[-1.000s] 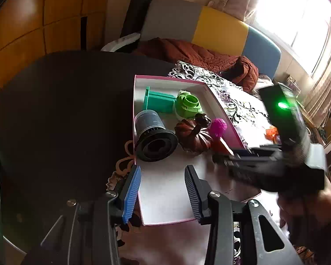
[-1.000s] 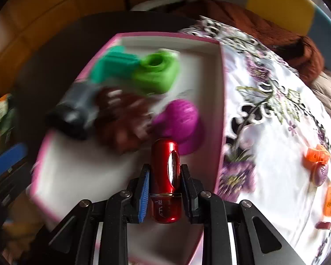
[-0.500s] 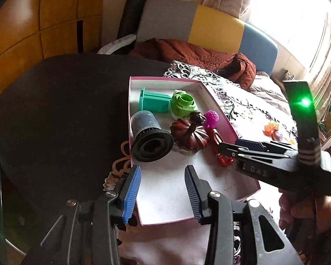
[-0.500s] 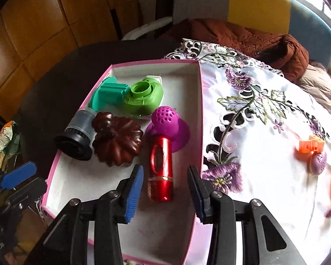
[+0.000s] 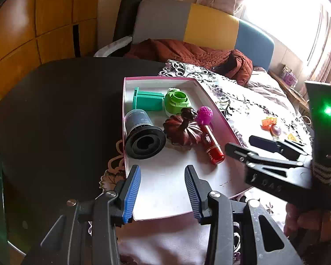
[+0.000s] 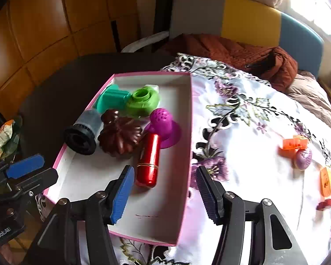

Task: Organize rigid objects
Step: 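Move both open tools back over the remaining toys on the tablecloth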

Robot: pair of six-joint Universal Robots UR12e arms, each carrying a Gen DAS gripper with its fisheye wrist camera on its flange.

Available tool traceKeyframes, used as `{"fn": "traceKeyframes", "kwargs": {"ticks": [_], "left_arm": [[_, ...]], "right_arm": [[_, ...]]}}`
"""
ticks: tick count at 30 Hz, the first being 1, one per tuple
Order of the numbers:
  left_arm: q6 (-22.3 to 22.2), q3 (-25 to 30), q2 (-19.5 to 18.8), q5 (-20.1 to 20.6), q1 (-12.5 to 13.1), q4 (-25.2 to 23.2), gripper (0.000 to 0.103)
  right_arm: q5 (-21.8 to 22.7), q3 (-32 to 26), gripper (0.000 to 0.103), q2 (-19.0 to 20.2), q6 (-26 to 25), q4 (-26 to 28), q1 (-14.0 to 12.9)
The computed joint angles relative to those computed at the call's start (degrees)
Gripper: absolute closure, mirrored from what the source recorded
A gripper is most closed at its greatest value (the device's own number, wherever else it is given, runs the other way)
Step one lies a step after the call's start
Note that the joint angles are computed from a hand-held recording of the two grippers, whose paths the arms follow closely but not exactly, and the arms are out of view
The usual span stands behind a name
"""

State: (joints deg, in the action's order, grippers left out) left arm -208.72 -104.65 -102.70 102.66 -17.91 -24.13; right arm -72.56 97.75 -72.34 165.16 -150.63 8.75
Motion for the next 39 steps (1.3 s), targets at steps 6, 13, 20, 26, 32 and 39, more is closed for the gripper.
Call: {"fn": "traceKeyframes", "kwargs": {"ticks": [6,13,20,26,32,39], "left_arm": [[0.2,0.3,-0.2,1.4,-0.5,-0.5,0.062],[0.5,1.0,-0.6,1.4,-0.7,-1.8,0.062],[1.4,1.6,-1.0,2.1,-1.3,-2.9,0.062],[2.4,1.7,-1.2,2.7,-1.9,-2.1,0.062],[3.2,2.9,-1.9,3.6,-2.7,-2.9,0.062],[3.6,5.0,-3.3,1.5,-3.3,-4.0,0.062]], "right_arm": [[-0.5,0.3,0.032,-0.4,0.7,-1.3,-0.9],[-1.0,0.2,0.023,-0.7,0.2,-1.2,-2.7],[-5.4,-1.6,0.020,0.2,-2.4,-2.5,-5.1],[-12.3,-3.1,0.016,2.2,1.6,-7.6,-9.0],[-20.6,-3.6,0.016,3.8,20.6,-7.5,-14.1],[-10.4,-4.0,0.014,3.5,40.1,-1.3,-19.1]]}}
